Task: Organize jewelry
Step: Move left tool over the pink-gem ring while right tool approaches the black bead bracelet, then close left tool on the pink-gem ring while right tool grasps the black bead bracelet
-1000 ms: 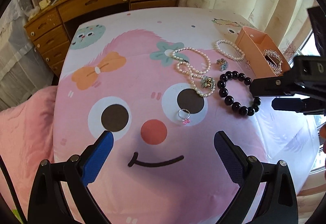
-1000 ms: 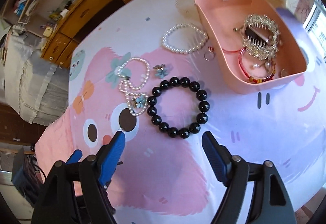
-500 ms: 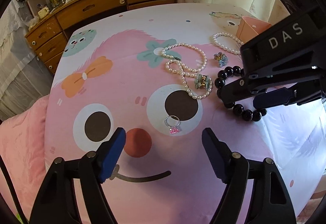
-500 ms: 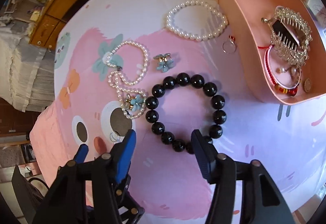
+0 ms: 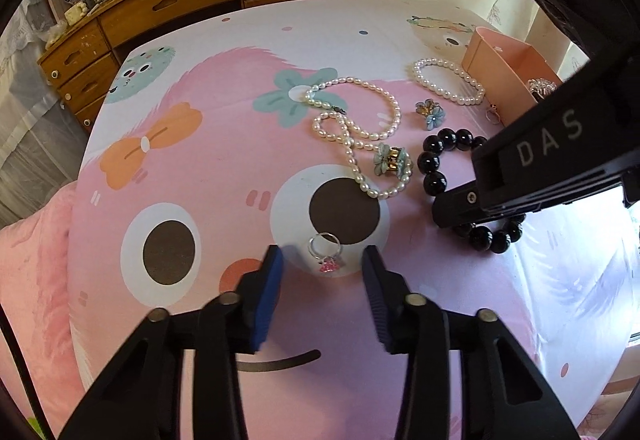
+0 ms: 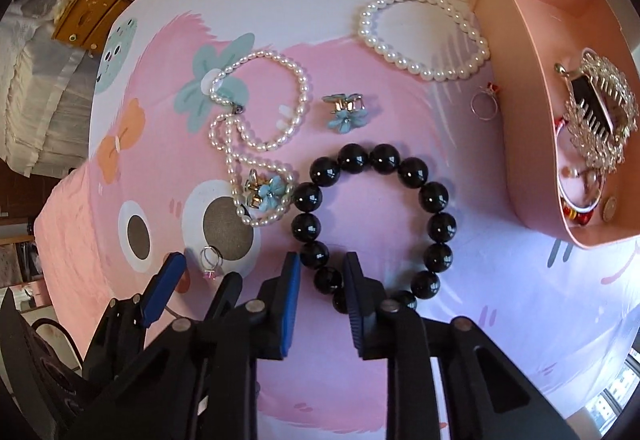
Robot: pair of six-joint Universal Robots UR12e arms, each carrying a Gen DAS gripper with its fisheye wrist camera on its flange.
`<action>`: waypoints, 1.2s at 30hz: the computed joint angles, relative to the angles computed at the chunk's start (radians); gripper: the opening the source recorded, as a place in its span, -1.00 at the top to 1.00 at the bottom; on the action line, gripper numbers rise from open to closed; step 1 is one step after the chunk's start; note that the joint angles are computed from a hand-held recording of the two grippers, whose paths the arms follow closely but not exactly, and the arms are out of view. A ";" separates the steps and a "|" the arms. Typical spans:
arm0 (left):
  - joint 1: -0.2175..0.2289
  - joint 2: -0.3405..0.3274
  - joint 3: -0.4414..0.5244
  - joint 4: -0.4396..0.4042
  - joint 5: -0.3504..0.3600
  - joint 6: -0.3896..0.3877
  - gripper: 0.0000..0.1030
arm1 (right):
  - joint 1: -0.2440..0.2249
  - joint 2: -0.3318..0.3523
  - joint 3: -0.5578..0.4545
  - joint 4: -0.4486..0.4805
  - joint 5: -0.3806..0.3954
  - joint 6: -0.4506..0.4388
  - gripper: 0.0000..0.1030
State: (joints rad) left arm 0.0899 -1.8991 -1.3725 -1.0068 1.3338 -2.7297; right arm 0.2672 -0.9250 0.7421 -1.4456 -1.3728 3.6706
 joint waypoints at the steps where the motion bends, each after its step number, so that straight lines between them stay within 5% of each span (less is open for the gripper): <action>1: 0.000 0.003 -0.004 0.002 -0.003 0.007 0.59 | -0.001 0.000 0.000 0.000 0.002 -0.003 0.59; 6: 0.006 0.012 -0.015 -0.001 -0.025 -0.002 0.84 | -0.005 -0.004 0.011 -0.014 0.014 -0.034 0.65; 18: 0.022 0.011 -0.014 -0.005 -0.062 -0.046 0.86 | -0.036 -0.100 0.192 -0.151 0.121 0.030 0.72; 36: 0.060 0.061 -0.034 0.077 -0.164 -0.050 0.86 | -0.027 -0.204 0.314 -0.437 0.108 0.109 0.72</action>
